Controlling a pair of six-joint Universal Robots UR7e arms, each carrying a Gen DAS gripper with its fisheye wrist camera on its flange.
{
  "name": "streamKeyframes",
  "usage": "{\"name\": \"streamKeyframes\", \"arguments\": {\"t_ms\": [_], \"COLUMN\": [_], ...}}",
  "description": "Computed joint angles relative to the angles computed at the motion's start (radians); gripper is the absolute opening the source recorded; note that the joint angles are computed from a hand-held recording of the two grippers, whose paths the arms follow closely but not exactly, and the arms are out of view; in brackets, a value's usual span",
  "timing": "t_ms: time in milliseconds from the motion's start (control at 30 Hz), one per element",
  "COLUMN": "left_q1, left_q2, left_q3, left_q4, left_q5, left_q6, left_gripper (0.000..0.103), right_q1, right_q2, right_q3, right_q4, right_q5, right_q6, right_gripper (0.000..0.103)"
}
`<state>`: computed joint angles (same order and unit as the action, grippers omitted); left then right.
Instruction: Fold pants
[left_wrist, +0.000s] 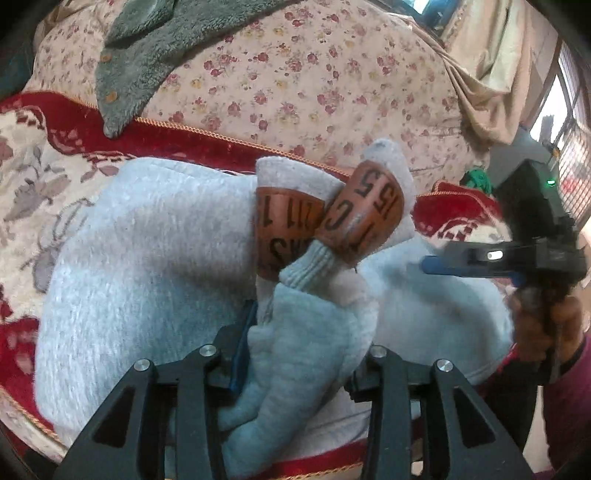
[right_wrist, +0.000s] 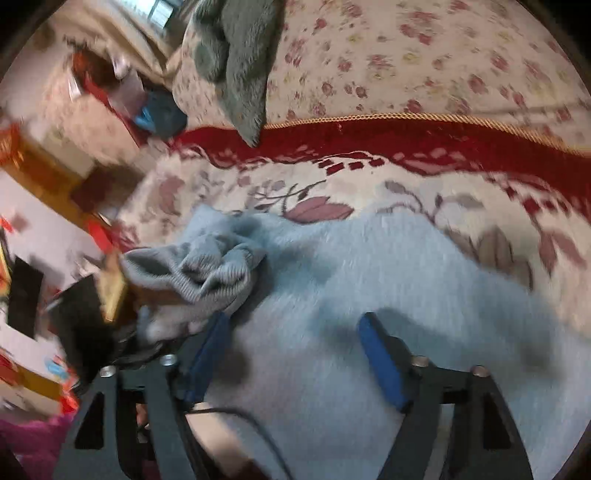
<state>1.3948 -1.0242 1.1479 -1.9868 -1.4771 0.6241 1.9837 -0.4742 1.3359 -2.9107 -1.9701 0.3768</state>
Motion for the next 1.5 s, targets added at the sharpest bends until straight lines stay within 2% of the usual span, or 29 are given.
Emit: {"name": "streamKeyframes", "arguments": {"t_ms": [133,200,267,300,333,400,500,600,667,700,800,900,1033,1100,1167,1200,1267,1400,1500], "left_q1": [-0.037,-0.064,-0.071,-0.068,-0.066,-0.070,-0.071,-0.072,-0.057,-0.051,-0.037,-0.023,-0.005,-0.001,-0.002,-0.005,-0.014,-0.040,-0.057], "left_q2": [-0.061,-0.092,-0.110,-0.120,-0.127,-0.142,-0.150,-0.148,-0.139,-0.131,-0.120,-0.115,-0.082,-0.070,-0.066,-0.068,-0.068,-0.065,-0.052], "left_q3": [0.166,0.266,0.303,0.309,0.312,0.323,0.294,0.272,0.216,0.188,0.164,0.149,0.085,0.058,0.044,0.046,0.050,0.073,0.092], "left_q4": [-0.210,-0.351,-0.393,-0.392,-0.400,-0.427,-0.382,-0.370,-0.299,-0.272,-0.285,-0.319,-0.290,-0.259,-0.233,-0.221,-0.205,-0.170,-0.174], "left_q5": [0.118,0.183,0.159,0.117,0.082,0.035,0.027,0.050,0.049,0.056,0.084,0.106,0.139,0.131,0.112,0.096,0.082,0.084,0.097], "left_q6": [0.070,0.134,0.153,0.145,0.138,0.141,0.150,0.126,0.089,0.059,0.050,0.070,0.037,0.023,0.031,0.047,0.077,0.131,0.160], "left_gripper": [0.044,0.050,0.076,0.095,0.097,0.097,0.097,0.097,0.097,0.097,0.097,0.097,0.097,0.097,0.097,0.097,0.097,0.097,0.097], "right_q1": [0.009,0.008,0.020,0.026,0.028,0.034,0.040,0.050,0.056,0.053,0.045,0.055,0.041,0.031,0.029,0.020,0.014,0.063,0.077], "right_q2": [0.007,0.031,0.060,0.071,0.073,0.068,0.036,0.015,0.017,0.022,0.063,0.115,0.147,0.142,0.137,0.125,0.106,0.074,0.046], "right_q3": [0.057,0.030,-0.026,-0.048,-0.055,-0.054,-0.015,0.015,0.013,0.009,-0.047,-0.134,-0.164,-0.150,-0.136,-0.102,-0.051,-0.035,-0.018], "right_q4": [-0.149,-0.136,-0.074,-0.055,-0.049,-0.051,-0.075,-0.105,-0.113,-0.128,-0.150,-0.127,-0.125,-0.044,0.056,0.063,0.015,0.001,-0.023], "right_q5": [0.093,0.135,0.104,0.079,0.060,0.002,-0.048,-0.040,-0.015,0.026,0.130,0.163,0.221,0.168,0.066,0.058,0.086,-0.032,-0.046], "right_q6": [0.056,0.085,0.083,0.084,0.097,0.125,0.141,0.105,0.085,0.078,0.052,-0.021,-0.064,-0.036,0.032,0.066,0.085,0.032,0.007], "right_gripper": [0.084,0.084,0.084,0.084,0.084,0.084,0.084,0.084,0.084,0.085,0.085,0.084,0.081,0.078,0.073,0.073,0.073,0.073,0.073]}}
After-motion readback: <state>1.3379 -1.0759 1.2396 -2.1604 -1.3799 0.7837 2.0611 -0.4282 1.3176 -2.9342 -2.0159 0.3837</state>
